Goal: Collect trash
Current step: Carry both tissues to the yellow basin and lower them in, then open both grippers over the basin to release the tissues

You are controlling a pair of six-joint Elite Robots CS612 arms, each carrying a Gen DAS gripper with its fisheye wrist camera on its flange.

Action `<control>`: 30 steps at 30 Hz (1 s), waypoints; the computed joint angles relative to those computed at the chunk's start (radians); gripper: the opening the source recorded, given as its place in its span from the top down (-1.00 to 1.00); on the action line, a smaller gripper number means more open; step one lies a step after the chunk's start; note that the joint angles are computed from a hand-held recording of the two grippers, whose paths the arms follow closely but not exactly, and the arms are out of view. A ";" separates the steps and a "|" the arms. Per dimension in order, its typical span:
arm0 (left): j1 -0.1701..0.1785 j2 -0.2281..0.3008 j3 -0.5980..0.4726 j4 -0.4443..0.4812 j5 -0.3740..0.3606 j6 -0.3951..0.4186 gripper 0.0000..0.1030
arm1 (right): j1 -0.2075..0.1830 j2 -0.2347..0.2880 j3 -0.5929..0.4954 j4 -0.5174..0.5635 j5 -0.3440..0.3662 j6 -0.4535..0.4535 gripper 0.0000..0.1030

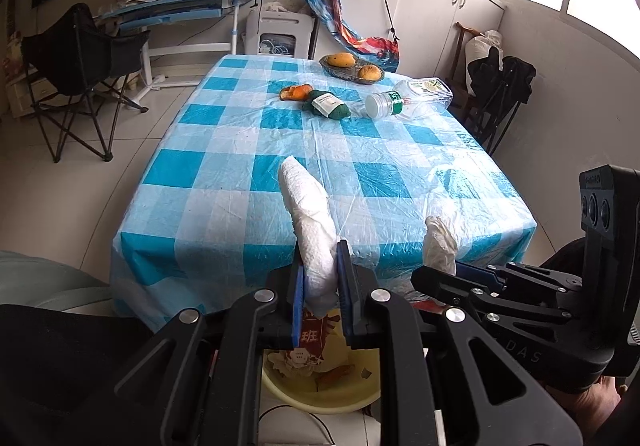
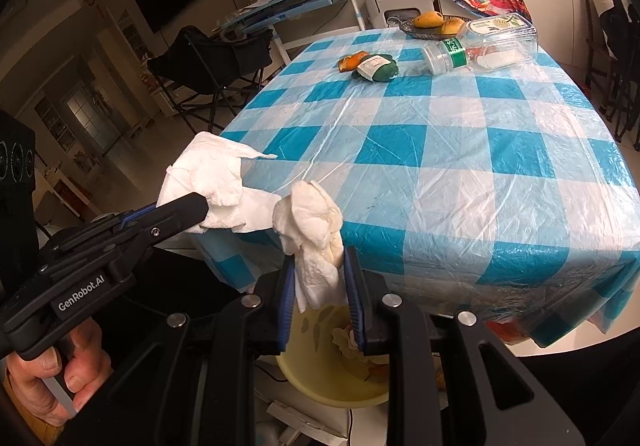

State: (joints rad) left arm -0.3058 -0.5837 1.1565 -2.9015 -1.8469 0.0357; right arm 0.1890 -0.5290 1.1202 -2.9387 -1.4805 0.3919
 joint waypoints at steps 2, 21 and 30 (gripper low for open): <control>0.004 0.001 -0.002 0.015 -0.013 -0.015 0.73 | 0.001 0.000 -0.002 0.007 -0.001 -0.002 0.51; -0.007 -0.007 0.017 0.039 0.032 -0.020 0.14 | 0.005 -0.002 0.003 0.039 -0.006 -0.002 0.11; -0.010 -0.006 0.023 0.000 0.077 -0.024 -0.10 | 0.007 0.000 -0.003 0.056 -0.010 -0.006 0.00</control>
State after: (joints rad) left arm -0.3161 -0.5898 1.1792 -2.9019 -1.7700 0.0119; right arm 0.1963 -0.5286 1.1174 -2.8826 -1.4902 0.3859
